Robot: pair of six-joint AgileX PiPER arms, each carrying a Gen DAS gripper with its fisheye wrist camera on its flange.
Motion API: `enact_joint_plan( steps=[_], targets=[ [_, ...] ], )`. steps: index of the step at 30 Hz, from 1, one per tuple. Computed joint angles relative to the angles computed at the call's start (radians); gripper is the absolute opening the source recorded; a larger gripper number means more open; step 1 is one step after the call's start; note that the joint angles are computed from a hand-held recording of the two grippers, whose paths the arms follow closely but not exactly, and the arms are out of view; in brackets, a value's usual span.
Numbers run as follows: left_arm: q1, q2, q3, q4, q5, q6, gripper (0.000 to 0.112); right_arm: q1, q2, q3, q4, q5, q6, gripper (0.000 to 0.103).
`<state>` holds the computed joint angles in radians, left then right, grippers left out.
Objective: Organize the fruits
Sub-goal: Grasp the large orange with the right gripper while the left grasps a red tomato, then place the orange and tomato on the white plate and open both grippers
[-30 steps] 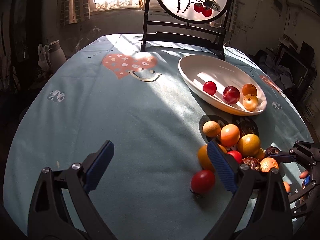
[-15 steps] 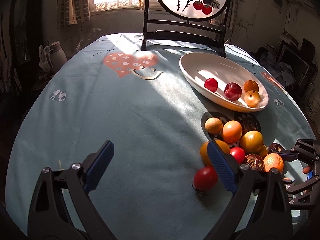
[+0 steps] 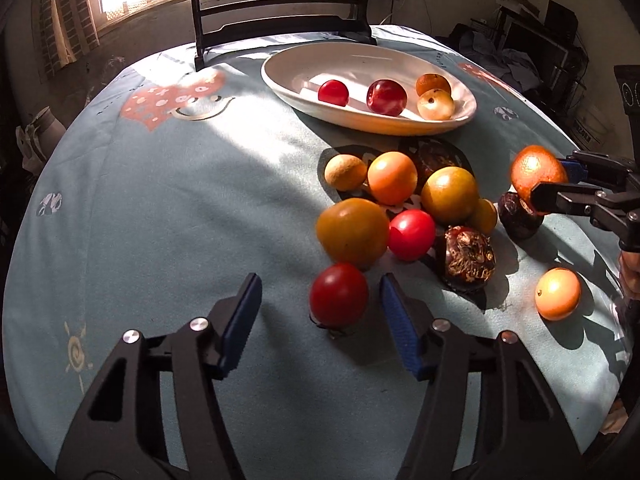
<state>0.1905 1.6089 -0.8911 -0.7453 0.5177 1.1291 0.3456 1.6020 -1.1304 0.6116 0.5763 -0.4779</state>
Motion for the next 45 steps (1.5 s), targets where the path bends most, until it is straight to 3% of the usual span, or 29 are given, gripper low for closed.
enact_joint_plan(
  steps=[10,14,19,23,24,26,30,36,39,45],
  targets=[
    [-0.016,0.006,0.000,0.031,-0.022,-0.027,0.045,-0.001,-0.002,0.007,0.006,-0.003,-0.008,0.045],
    [-0.014,-0.004,0.008,-0.001,-0.008,0.018,0.029,-0.008,-0.001,0.006,0.008,0.000,-0.006,0.045],
    [-0.017,-0.015,0.018,0.002,-0.022,0.003,0.028,-0.023,0.012,-0.003,0.030,0.013,-0.021,0.045],
    [-0.013,-0.048,0.044,-0.043,-0.045,0.033,0.028,-0.053,0.008,0.011,0.183,0.022,-0.169,0.045],
    [-0.007,-0.058,0.044,-0.064,-0.039,0.047,0.028,-0.071,0.003,0.019,0.278,0.037,-0.253,0.046],
    [0.019,-0.062,0.002,-0.116,0.042,0.065,0.028,-0.112,0.001,0.017,0.446,0.065,-0.375,0.046],
    [0.017,-0.015,-0.165,-0.150,0.156,-0.049,0.028,-0.137,0.037,-0.059,0.492,-0.016,-0.333,0.046],
    [-0.132,0.154,-0.455,0.066,0.080,-0.385,0.028,-0.131,0.211,-0.254,0.232,-0.141,-0.037,0.045],
    [-0.208,0.275,-0.615,0.275,0.067,-0.591,0.028,-0.142,0.308,-0.360,0.140,-0.121,0.067,0.045],
    [-0.277,0.499,-0.905,0.576,0.148,-0.886,0.028,-0.141,0.447,-0.533,0.011,-0.056,0.181,0.045]
  ],
)
